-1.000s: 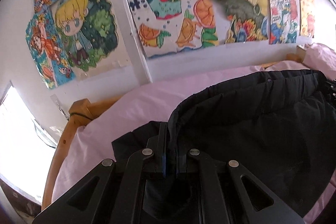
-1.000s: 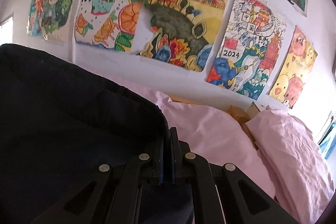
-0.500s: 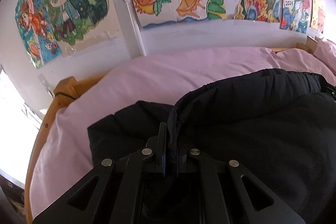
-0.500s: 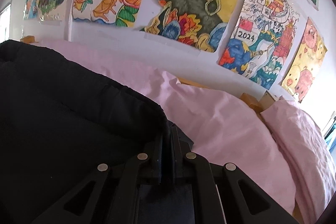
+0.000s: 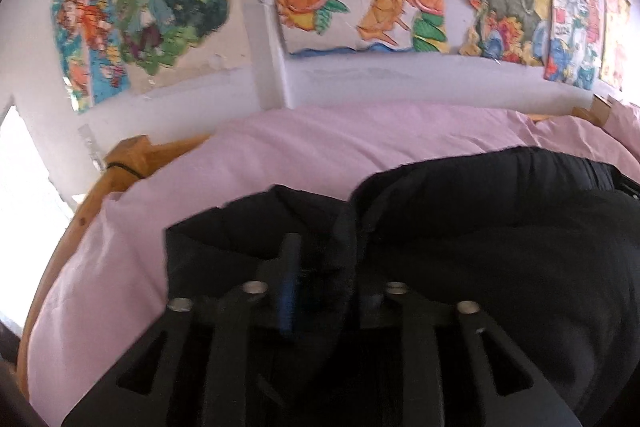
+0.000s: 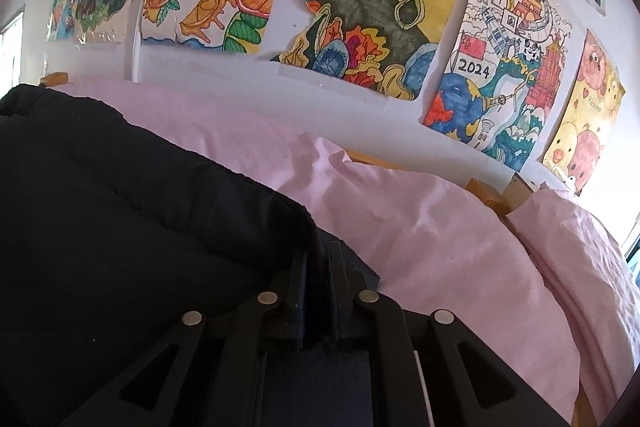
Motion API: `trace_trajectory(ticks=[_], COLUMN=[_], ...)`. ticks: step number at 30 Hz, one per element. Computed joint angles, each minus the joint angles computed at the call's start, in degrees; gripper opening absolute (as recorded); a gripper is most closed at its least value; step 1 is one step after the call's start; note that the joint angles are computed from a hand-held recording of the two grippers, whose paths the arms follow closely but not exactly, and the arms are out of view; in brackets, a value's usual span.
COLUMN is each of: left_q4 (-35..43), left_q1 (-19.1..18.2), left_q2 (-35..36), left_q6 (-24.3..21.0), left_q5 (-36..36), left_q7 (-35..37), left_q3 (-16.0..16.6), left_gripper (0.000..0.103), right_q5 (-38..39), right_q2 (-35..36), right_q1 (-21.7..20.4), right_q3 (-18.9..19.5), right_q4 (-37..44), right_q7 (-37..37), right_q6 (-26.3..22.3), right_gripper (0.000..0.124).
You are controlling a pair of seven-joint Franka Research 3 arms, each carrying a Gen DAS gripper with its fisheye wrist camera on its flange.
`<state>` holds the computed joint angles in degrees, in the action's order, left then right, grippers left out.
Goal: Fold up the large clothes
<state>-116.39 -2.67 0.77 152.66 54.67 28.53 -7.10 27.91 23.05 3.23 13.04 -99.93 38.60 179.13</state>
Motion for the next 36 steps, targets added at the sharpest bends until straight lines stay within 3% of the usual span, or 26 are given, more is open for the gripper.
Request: trace_trajectory(ticks=[1, 2, 3, 6, 10, 12, 16, 19, 21, 24, 26, 30, 33, 36], left_q4=[0.08, -0.15, -0.74, -3.0, -5.24, -6.49, -8.54, -11.4, -12.97, -11.93, -8.93, -2.47, 1.06, 2.78], left_q1=[-0.18, -0.22, -0.03, 1.22, 2.82, 3.42, 3.64, 3.37, 3.05, 1.58, -0.03, -2.48, -3.78, -3.91], left_q2=[-0.4, -1.06, -1.75, -3.88, -6.18, -7.7, -10.31, -12.98, -14.09, -12.35, -8.5, -2.26, 1.12, 3.63], left_q6=[-1.62, -3.0, -2.97, -0.8, 0.42, 0.98, 0.26, 1.11, 3.4, 6.13, 5.94, -3.33, -6.8, -6.03], left_q5=[1.74, 3.94, 5.47, 7.43, 7.4, 8.44, 11.15, 16.46, 21.59, 24.82, 19.22, 18.41, 17.13, 14.04], left_q7=[-2.5, -5.96, -8.42, -13.5, -17.95, -19.58, -19.83, -22.74, -26.03, -26.99, -20.9, -19.35, -18.91, -17.26], left_q3=[-0.1, -0.16, -0.12, 0.11, -0.12, -0.67, -2.55, -4.54, -5.85, -6.81, -6.41, -6.16, -4.26, -2.25], left_gripper=[0.048, 0.072, 0.085, 0.085, 0.085, 0.085, 0.085, 0.086, 0.094, 0.097, 0.097, 0.097, 0.098, 0.102], right_q5=[0.19, 0.57, 0.97, 3.15, 9.57, 15.25, 25.77, 33.45, 39.9, 44.76, 45.91, 56.03, 54.93, 54.57], right_q2=[-0.05, -0.1, -0.11, 0.03, 0.06, -0.14, -1.92, -5.8, -9.87, -13.48, -14.23, -11.89, -8.51, -5.22], right_q1=[-0.27, -0.86, -1.44, -4.44, -9.26, -13.15, -19.17, -22.71, -25.36, -24.76, -22.94, -18.88, -14.89, -11.38], right_q3=[0.33, 1.01, 1.59, 4.29, 8.71, 12.91, 19.06, 20.98, 21.8, 21.32, 20.92, 21.08, 19.34, 17.32], right_q4=[-0.11, -0.25, -0.28, 0.47, 2.05, 2.47, 1.91, -0.9, -4.38, -8.39, -9.95, -8.16, -4.72, -0.98], right_q7=[-0.19, -0.53, -0.68, -0.52, -3.28, -7.73, -17.13, -22.53, -26.62, -32.2, -35.62, -49.63, -49.53, -50.13], right_q6=[0.46, 1.09, 1.68, 1.46, -0.89, -0.9, -1.91, -7.16, -13.89, -16.98, -17.09, -10.28, -6.4, -3.52], right_gripper=[0.017, 0.025, 0.038, 0.066, 0.074, 0.082, 0.085, 0.099, 0.103, 0.103, 0.103, 0.103, 0.103, 0.103])
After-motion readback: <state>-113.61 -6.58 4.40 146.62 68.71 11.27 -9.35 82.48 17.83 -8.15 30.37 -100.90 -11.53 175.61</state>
